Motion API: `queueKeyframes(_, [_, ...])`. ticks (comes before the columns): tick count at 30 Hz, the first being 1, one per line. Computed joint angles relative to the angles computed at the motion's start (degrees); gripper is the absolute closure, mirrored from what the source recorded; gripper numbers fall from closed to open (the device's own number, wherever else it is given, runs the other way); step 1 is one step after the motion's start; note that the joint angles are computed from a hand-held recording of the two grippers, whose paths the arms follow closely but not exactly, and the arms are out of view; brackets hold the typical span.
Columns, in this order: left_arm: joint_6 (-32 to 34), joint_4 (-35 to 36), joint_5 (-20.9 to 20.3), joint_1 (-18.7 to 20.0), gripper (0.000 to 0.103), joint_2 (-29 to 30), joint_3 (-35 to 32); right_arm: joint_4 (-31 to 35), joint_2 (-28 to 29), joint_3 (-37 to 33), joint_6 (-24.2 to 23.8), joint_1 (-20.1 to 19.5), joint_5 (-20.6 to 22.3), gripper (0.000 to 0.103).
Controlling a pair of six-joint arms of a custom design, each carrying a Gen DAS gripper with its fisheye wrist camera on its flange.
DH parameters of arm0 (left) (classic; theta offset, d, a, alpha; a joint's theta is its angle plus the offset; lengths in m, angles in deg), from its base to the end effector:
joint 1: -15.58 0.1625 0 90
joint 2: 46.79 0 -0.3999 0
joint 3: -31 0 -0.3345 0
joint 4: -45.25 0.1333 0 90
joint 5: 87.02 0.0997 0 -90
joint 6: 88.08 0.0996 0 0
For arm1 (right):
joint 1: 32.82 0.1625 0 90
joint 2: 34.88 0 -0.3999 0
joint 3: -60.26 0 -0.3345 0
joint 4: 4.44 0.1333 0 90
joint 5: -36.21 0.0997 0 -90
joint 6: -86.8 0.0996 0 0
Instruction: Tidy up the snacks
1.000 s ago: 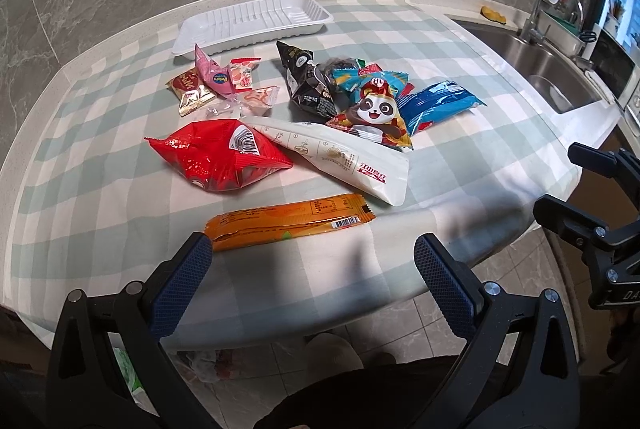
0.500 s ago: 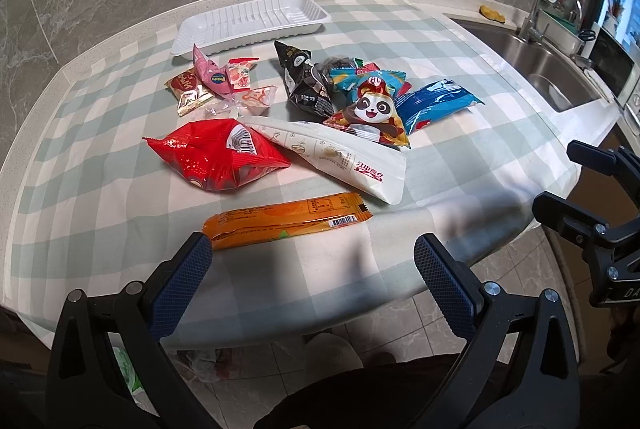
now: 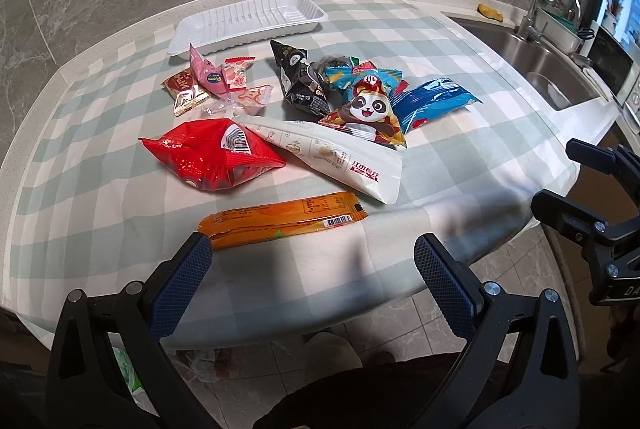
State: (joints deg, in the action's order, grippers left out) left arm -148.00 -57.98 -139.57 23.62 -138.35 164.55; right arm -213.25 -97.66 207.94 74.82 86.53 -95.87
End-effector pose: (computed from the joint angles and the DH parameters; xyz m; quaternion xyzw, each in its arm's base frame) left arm -0.2572 -0.2321 0.2212 0.2536 0.8852 -0.2171 0.3239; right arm 0.2230 -0.2608 0.1792 0.2171 -0.8723 0.3209 0.2984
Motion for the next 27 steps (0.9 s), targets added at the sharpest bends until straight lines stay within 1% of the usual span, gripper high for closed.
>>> queueKeyframes(18, [-0.55,-0.99,-0.43,-0.27,0.001,1.57,-0.23,-0.08,-0.07,-0.03,-0.21,-0.24,0.26,0.002])
queueKeyframes(27, [0.18,-1.54,0.02,1.21,0.001,1.65,-0.45,0.58,-0.10,-0.33,-0.10,-0.43,0.64,0.002])
